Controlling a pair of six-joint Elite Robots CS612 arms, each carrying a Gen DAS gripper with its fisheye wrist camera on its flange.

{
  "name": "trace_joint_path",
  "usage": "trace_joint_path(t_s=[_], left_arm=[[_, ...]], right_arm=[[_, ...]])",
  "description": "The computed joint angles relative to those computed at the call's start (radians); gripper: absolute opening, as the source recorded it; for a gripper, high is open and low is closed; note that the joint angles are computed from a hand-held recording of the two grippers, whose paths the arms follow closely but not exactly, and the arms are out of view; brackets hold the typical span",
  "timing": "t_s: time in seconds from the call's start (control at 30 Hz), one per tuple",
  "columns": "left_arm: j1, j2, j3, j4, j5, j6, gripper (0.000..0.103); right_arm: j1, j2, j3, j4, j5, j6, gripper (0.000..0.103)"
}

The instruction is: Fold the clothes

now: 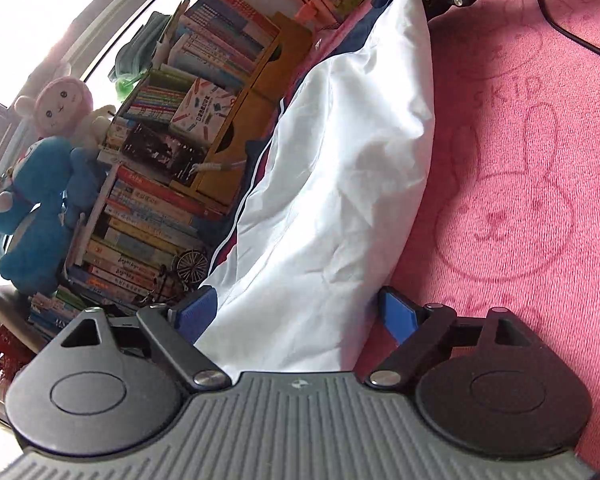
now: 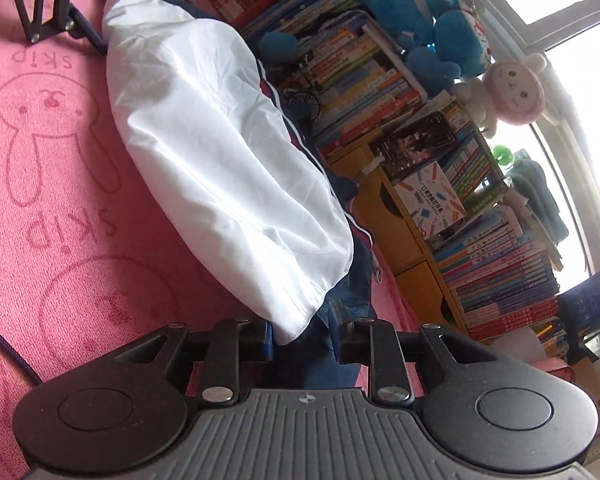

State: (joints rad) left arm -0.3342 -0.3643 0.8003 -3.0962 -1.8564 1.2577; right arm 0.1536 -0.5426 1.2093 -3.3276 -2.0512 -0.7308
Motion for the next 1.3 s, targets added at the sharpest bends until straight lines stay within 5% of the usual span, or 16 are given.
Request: trace_joint_path(t_s=[0.1,0.27,0.6,0.9,1.0,1.03,1.07,1.17,1.3], left_arm=[[-0.005,0.013,-0.028,0.017,-0.006,0.042,0.091],[0.004,0.019,-0.058,0.065,0.045,0.1,0.101],[0.027,0.058,-0.146,0.103,0.133,0.161,0.103],[0.031,0.107,-0.242,0.154,0.146,0.438,0.097],[0.025,0.127,-0.272,0.174,0.181,0.467,0.059],[0.023,0.133,-0.278,0.164,0.194,0.43,0.025],[0.021,0.138,-0.285,0.155,0.208,0.394,0.007],[0.017,0.141,-0.287,0.114,0.235,0.258,0.005],[0.022,0.049,-0.135,-0.011,0.219,0.137,0.005]], right_arm=[[-0.005,-0.004,-0.001,0.0,0.01,0.036,0.03],[0.001,0.003,0.016,-0.042,0.0,-0.083,0.039],[0.007,0.017,-0.001,-0.038,0.109,-0.156,0.065],[0.009,0.045,-0.058,-0.011,0.081,-0.191,0.065],[0.005,0.049,-0.067,-0.002,0.061,-0.188,0.061],[0.004,0.053,-0.073,-0.003,0.052,-0.186,0.055],[0.003,0.057,-0.08,-0.005,0.043,-0.184,0.052],[0.0,0.064,-0.087,-0.021,0.034,-0.145,0.021],[-0.002,0.066,-0.079,-0.062,0.042,-0.16,0.014]])
